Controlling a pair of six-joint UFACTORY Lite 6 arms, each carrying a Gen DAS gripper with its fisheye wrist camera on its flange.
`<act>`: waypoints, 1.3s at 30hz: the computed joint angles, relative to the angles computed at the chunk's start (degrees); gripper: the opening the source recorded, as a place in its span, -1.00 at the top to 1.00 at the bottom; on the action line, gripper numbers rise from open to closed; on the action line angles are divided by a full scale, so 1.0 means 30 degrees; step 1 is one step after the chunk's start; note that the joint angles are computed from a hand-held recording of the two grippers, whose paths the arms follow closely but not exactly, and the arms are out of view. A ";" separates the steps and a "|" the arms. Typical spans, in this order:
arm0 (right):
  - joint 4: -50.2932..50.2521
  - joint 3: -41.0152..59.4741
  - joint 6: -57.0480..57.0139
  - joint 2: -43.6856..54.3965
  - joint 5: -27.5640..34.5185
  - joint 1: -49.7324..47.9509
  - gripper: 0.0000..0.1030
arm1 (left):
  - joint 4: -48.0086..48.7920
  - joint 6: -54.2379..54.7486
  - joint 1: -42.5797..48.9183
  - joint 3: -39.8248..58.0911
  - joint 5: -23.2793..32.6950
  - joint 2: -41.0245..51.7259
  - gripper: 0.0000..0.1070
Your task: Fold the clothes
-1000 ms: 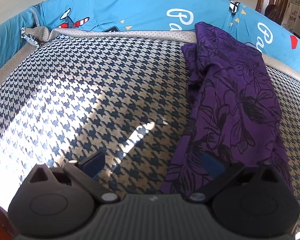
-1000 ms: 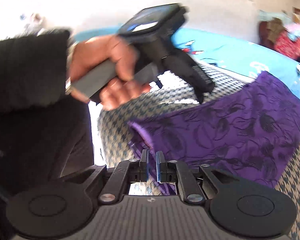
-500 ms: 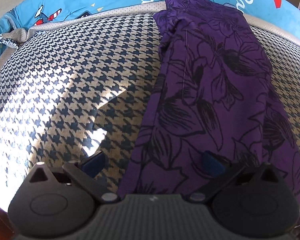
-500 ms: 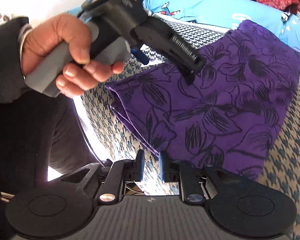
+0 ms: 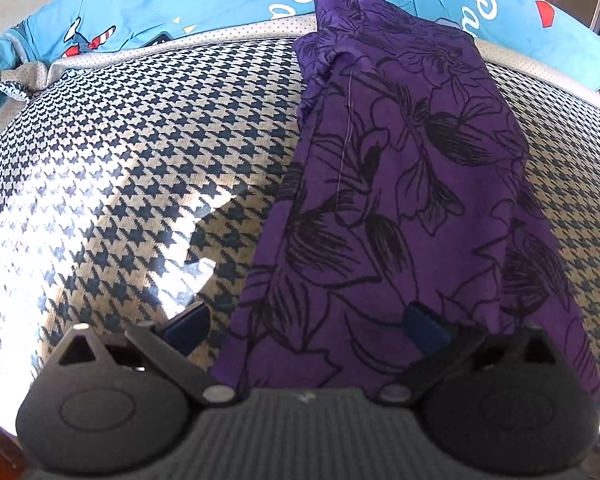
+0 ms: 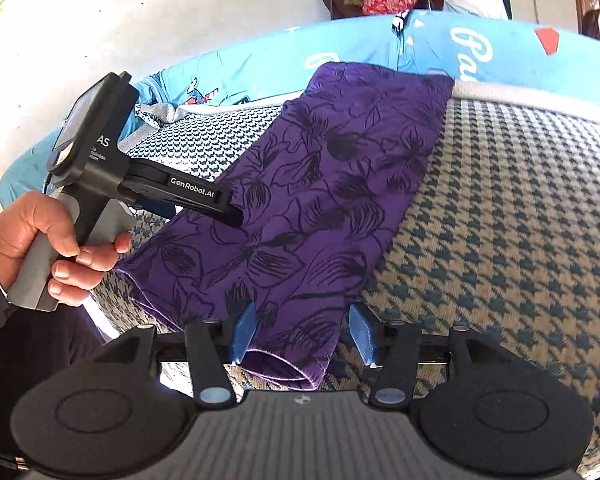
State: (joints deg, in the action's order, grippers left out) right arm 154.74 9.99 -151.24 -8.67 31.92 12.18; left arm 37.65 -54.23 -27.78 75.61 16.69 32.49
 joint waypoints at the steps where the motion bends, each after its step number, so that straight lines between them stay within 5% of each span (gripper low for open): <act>1: 0.0060 0.0179 0.0348 0.0657 0.0287 -0.0149 0.01 | 0.0091 -0.0112 -0.0070 0.0029 0.0003 0.0049 -0.92; 6: -0.2588 0.0925 0.4343 0.3261 0.2105 -0.1732 0.04 | 0.0521 -0.0610 -0.0343 0.0179 0.0015 0.0252 -0.92; 10: -0.2165 0.0859 0.4061 0.3603 0.2605 -0.1940 0.64 | 0.0635 -0.0814 -0.0447 0.0319 0.0092 0.0393 -0.92; 13: -0.3610 0.0403 0.4919 0.2601 0.2083 -0.2348 0.80 | 0.0824 -0.1179 -0.0398 0.0186 0.0025 0.0275 -0.92; 18: -0.4292 -0.1784 0.5195 -0.1533 0.0114 -0.1855 0.82 | 0.1089 -0.1748 -0.0305 0.0128 0.0101 0.0189 -0.92; 26: -0.3685 -0.1626 0.5397 -0.1101 -0.1271 -0.0710 0.69 | 0.2145 -0.2959 -0.0636 0.0386 0.0283 0.0303 -0.92; 31: -0.0001 -0.2753 0.2190 -0.4090 -0.2536 0.0490 0.65 | 0.2898 -0.3863 -0.0778 0.0665 0.0601 0.0483 -0.92; 39: 0.8131 -0.3162 -0.4708 -0.4855 -0.1540 0.2194 0.56 | 0.3648 -0.4617 -0.1189 0.1127 0.1042 0.0686 -0.92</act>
State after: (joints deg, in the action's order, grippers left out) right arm 179.14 0.51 -165.36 -23.23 27.30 18.76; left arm 48.59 -68.08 -31.35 78.99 19.81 34.55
